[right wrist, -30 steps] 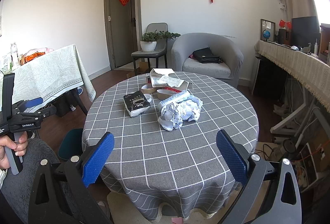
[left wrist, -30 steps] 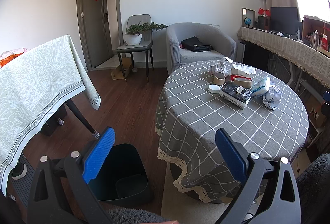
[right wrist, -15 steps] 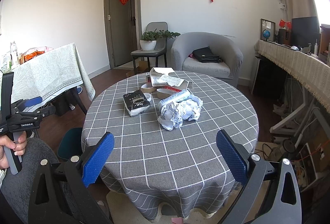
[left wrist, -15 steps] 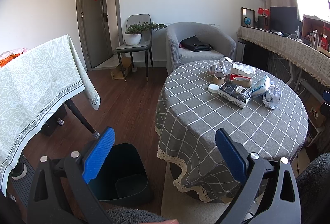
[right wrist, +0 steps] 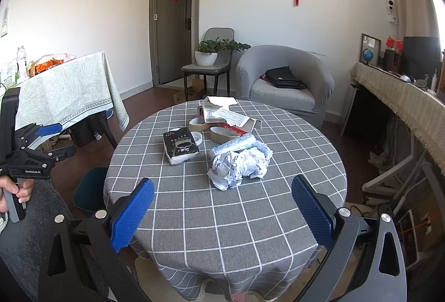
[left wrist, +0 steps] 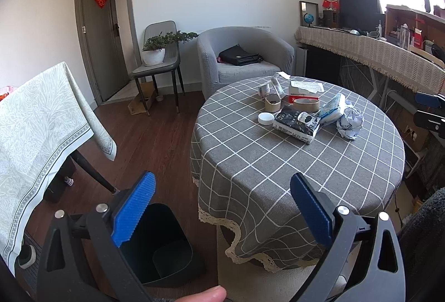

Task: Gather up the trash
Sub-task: 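Grasp the black snack bag with the left tool while the right tool grasps crumpled white paper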

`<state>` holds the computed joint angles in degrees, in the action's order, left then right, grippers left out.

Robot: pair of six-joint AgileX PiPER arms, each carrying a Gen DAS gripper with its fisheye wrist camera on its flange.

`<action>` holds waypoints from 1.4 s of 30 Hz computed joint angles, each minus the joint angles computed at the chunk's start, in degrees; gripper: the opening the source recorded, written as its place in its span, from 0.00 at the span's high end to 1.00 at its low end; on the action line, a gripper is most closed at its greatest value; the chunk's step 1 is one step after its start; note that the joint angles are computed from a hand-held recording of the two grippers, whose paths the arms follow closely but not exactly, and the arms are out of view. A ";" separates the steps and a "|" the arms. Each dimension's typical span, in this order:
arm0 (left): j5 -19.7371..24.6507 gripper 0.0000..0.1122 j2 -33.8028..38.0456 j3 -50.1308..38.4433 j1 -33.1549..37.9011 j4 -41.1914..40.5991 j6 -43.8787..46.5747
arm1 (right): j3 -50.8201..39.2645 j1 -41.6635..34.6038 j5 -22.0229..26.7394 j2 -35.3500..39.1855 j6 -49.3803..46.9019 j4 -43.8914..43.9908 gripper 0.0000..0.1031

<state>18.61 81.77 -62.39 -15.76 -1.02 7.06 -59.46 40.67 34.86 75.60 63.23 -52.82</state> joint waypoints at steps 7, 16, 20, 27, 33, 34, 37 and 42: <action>4.47 0.11 6.98 -8.59 -0.45 -10.43 13.68 | -4.41 -6.93 -4.03 4.51 -14.29 14.18 0.03; 9.78 0.23 18.88 -21.09 -2.39 -18.87 25.40 | -6.32 -11.89 -7.39 8.36 -25.54 28.07 0.03; 12.61 0.23 23.38 -26.30 -3.15 -23.20 31.31 | -4.47 -14.52 -9.65 8.88 -30.97 35.56 0.03; 19.56 0.23 32.85 -39.13 -4.11 -23.87 32.96 | -4.98 -17.74 -11.11 10.31 -40.17 46.46 0.03; 24.28 0.24 40.05 -49.24 -4.39 -24.17 32.03 | -7.67 -19.11 -10.57 13.35 -45.95 52.97 0.03; 25.01 0.24 41.06 -50.67 -4.45 -24.27 31.74 | -7.93 -19.28 -10.76 13.70 -46.31 53.54 0.03; 25.37 0.27 42.90 -52.90 -5.11 -22.80 30.75 | -9.42 -20.13 -10.39 15.40 -49.83 58.11 0.21; 27.12 0.32 44.46 -56.10 -5.01 -22.46 29.72 | -13.28 -20.22 -8.92 18.98 -48.25 57.86 0.34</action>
<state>45.73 126.23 -118.49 -20.77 -23.48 36.78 -72.74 20.45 25.93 94.58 14.98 5.04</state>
